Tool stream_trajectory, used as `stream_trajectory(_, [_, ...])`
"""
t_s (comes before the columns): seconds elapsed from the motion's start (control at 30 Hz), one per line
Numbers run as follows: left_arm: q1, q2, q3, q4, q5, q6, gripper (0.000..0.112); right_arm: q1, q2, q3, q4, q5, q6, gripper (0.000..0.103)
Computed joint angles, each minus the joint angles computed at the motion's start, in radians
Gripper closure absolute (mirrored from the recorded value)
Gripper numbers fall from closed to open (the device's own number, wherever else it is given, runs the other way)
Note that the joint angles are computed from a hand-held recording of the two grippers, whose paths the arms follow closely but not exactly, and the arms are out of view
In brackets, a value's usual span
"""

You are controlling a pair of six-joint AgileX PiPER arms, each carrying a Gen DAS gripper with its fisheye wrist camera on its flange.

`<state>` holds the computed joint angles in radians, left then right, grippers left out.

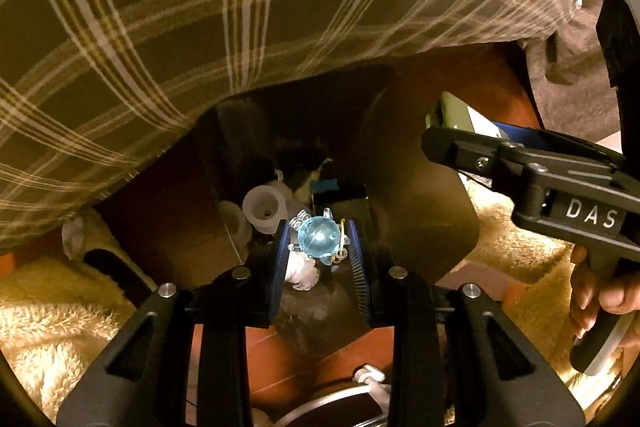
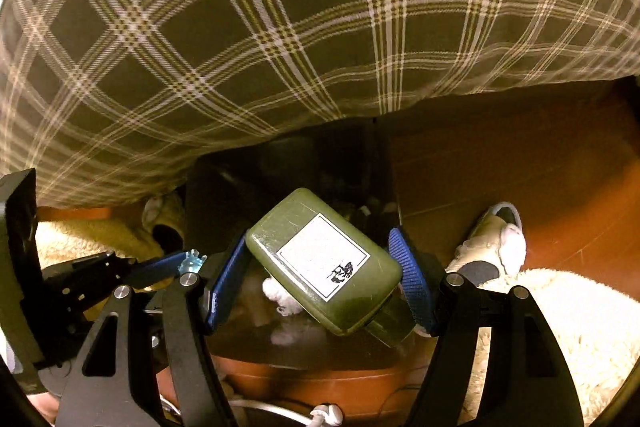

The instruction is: Collect trash

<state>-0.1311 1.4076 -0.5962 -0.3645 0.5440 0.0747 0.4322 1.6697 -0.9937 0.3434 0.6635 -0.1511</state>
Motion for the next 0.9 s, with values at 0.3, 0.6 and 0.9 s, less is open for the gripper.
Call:
stream_trajectory(0.3, [0.019,0.012,0.017,-0.027,-0.005,0.034,0.064,-0.009,0.002,-0.026,-0.018,0.019,0.026,0.021])
stream_trajectory(0.6, [-0.011,-0.196,0.023,0.178,0.076,-0.215,0.025,-0.037,-0.13,-0.015,-0.088,0.026,0.1,0.009])
stream_trajectory(0.9, [-0.096,-0.423,-0.209,0.453,0.358,-0.482,0.017,-0.008,-0.333,-0.139,-0.276,0.127,0.263,0.003])
